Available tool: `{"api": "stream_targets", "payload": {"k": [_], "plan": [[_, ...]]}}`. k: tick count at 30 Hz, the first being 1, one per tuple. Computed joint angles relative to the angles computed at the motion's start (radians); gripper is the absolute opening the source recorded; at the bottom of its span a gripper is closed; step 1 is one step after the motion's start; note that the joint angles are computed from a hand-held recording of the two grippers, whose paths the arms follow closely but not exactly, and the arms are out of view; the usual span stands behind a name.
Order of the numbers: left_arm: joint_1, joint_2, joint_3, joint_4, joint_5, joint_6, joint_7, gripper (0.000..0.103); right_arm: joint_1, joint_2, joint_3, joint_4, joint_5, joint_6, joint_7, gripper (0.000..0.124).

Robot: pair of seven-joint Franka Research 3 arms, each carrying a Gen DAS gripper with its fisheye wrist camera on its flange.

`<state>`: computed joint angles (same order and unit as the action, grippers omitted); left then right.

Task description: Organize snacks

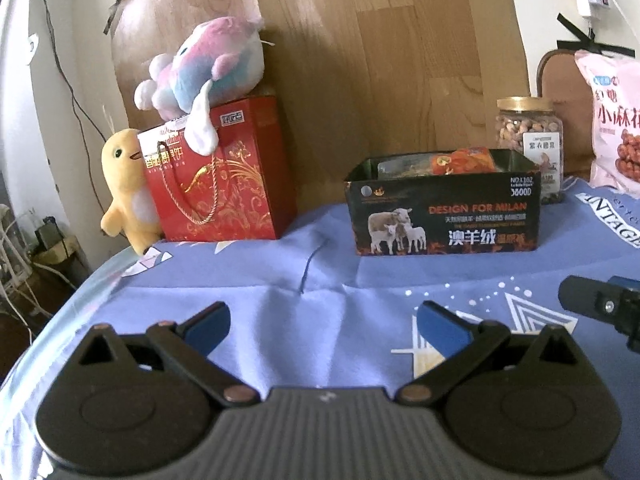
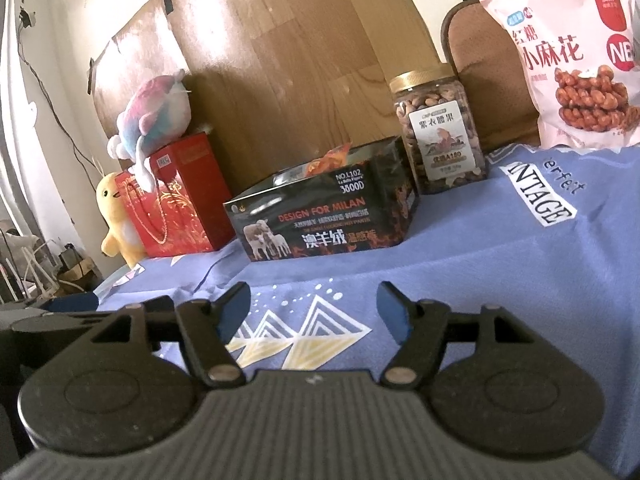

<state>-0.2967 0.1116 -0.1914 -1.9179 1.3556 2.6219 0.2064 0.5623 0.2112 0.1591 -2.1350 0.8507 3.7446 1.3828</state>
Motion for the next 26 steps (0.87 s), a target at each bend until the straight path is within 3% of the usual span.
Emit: {"api": "stream_targets", "payload": {"k": [5, 20, 26], "plan": [[0.004, 0.012, -0.003, 0.01, -0.114, 0.016, 0.094, 0.103, -0.018, -0.009, 0.004, -0.018, -0.049, -0.009, 0.061, 0.072], [-0.015, 0.024, 0.004, 0.029, -0.165, 0.024, 0.156, 0.103, -0.037, -0.021, -0.002, -0.045, -0.129, -0.025, 0.17, 0.073], [-0.021, 0.005, 0.012, 0.013, 0.012, 0.058, 0.021, 0.103, -0.03, -0.019, -0.006, -0.042, -0.119, -0.021, 0.154, 0.073]]}}
